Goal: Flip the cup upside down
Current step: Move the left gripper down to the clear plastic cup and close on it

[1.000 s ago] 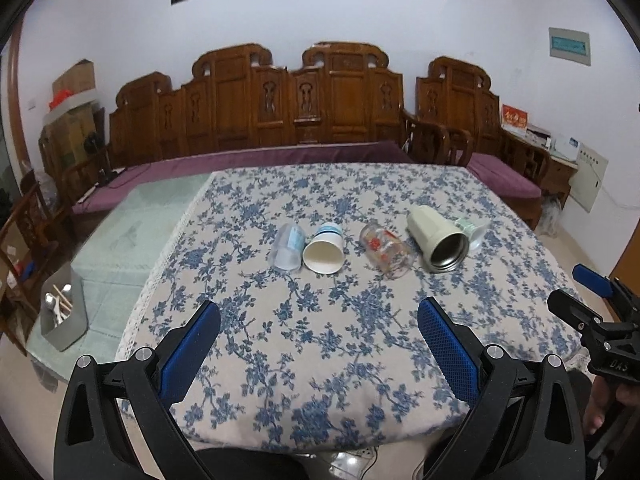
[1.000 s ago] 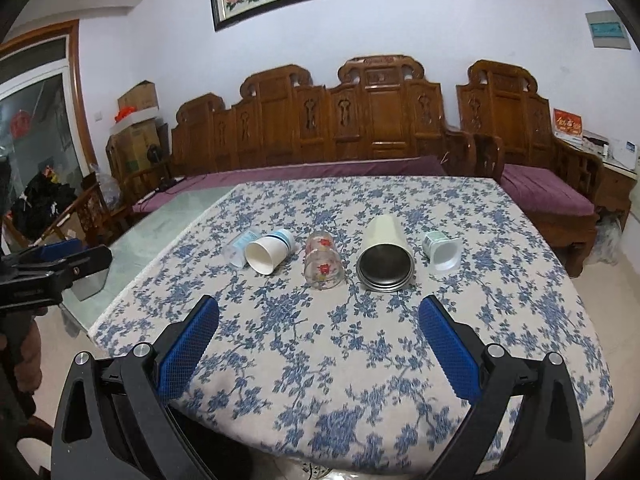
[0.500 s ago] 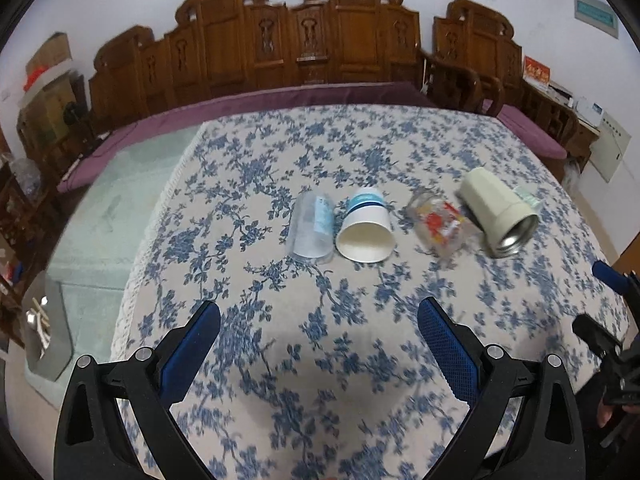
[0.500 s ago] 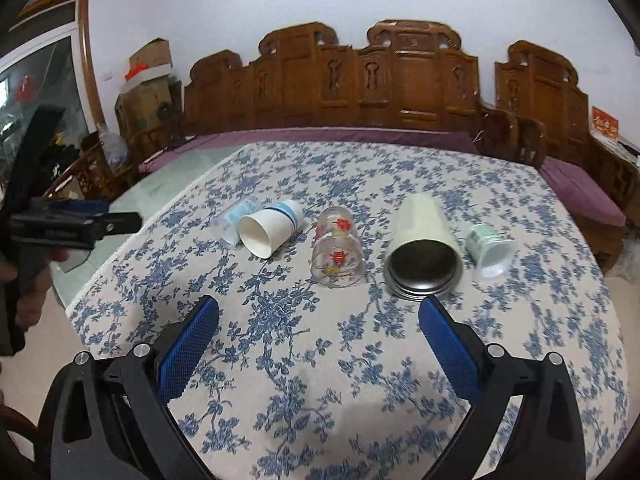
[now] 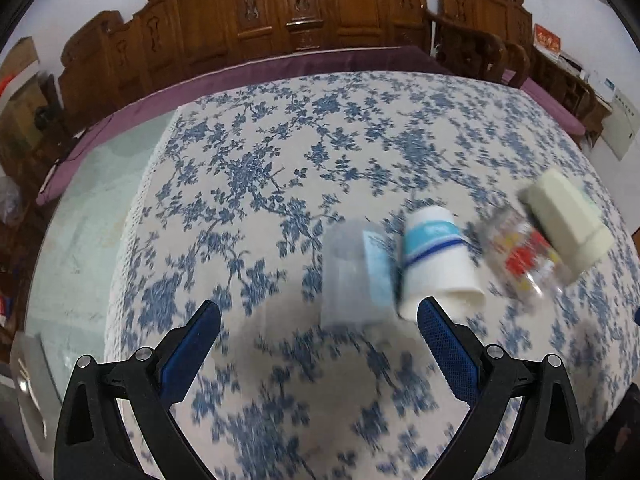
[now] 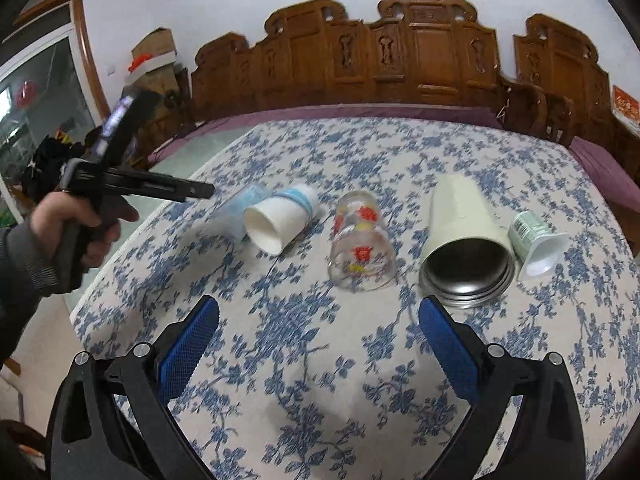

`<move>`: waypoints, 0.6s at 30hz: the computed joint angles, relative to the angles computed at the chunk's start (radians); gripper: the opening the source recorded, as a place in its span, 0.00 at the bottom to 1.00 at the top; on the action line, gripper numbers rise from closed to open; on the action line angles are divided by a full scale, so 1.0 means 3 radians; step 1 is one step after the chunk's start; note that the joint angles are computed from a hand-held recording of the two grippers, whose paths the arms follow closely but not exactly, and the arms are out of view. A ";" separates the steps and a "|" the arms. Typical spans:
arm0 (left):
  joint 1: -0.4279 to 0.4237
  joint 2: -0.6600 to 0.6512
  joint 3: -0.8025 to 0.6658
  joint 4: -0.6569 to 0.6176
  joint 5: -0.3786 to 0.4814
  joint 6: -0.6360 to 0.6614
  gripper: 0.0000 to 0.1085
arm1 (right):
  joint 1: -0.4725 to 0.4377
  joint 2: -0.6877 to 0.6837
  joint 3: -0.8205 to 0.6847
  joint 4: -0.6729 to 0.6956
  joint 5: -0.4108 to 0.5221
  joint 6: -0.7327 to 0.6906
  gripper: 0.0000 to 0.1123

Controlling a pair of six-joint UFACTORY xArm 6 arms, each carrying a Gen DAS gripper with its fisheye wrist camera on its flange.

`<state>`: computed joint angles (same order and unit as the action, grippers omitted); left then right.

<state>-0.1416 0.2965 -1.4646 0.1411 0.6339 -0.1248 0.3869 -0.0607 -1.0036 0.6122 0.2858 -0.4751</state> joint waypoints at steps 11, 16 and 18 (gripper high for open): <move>0.0117 0.0718 -0.0784 -0.1078 0.0400 0.0509 0.64 | 0.0006 0.0103 -0.0027 -0.0192 0.0011 0.0133 0.90; 0.0124 0.0817 -0.0884 -0.1219 0.0524 0.0546 0.57 | 0.0031 0.0086 0.0021 -0.0287 0.0016 0.0219 0.90; 0.0123 0.0830 -0.0894 -0.1227 0.0565 0.0521 0.49 | 0.0035 0.0059 0.0050 -0.0282 0.0021 0.0223 0.90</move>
